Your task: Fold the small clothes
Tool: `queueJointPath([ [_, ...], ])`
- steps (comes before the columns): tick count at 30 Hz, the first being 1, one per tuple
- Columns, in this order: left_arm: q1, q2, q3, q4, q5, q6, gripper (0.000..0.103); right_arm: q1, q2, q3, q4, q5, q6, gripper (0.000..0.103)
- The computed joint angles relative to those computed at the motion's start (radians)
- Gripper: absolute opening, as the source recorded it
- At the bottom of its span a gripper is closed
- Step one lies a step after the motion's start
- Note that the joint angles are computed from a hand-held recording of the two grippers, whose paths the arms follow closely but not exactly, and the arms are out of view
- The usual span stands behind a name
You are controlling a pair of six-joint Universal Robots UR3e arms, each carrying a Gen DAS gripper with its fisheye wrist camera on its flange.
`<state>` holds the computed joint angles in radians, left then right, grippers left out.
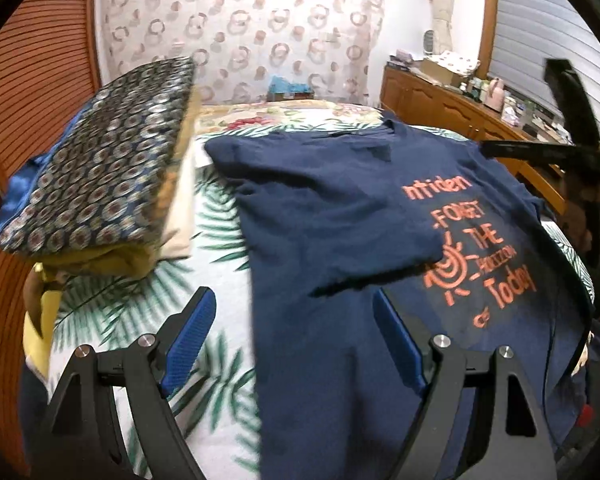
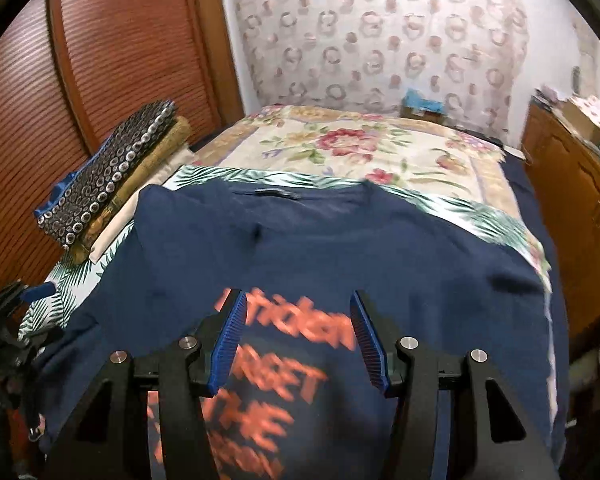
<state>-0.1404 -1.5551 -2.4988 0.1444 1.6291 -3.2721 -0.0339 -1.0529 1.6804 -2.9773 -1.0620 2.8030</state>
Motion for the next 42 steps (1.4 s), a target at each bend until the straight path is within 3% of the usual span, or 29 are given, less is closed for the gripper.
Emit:
queueJointPath([
  [6,-0.075,-0.134,0.174,-0.057,-0.016,-0.01,0.082,-0.182,-0.242,0.309,-0.049,0.077,-0.107,0.056],
  [14,-0.166,-0.313,0.41,-0.158,-0.005,-0.046,0.082,-0.371,-0.49,0.439,0.069,0.108,-0.17,0.056],
  [24,-0.205,-0.393,0.506,-0.244,0.049,-0.042,0.082,-0.325,-0.263,0.44,-0.045,0.007,-0.052,0.056],
  [30,-0.223,-0.407,0.528,-0.263,0.07,-0.043,0.085,-0.317,-0.2,0.448,-0.054,0.017,-0.003,0.055],
  [41,-0.233,-0.407,0.527,-0.265,0.081,-0.048,0.086,-0.466,-0.189,0.365,0.179,0.169,-0.084,0.055],
  [42,-0.232,-0.408,0.528,-0.264,0.082,-0.046,0.086,-0.473,-0.18,0.364,0.183,0.178,-0.091,0.051],
])
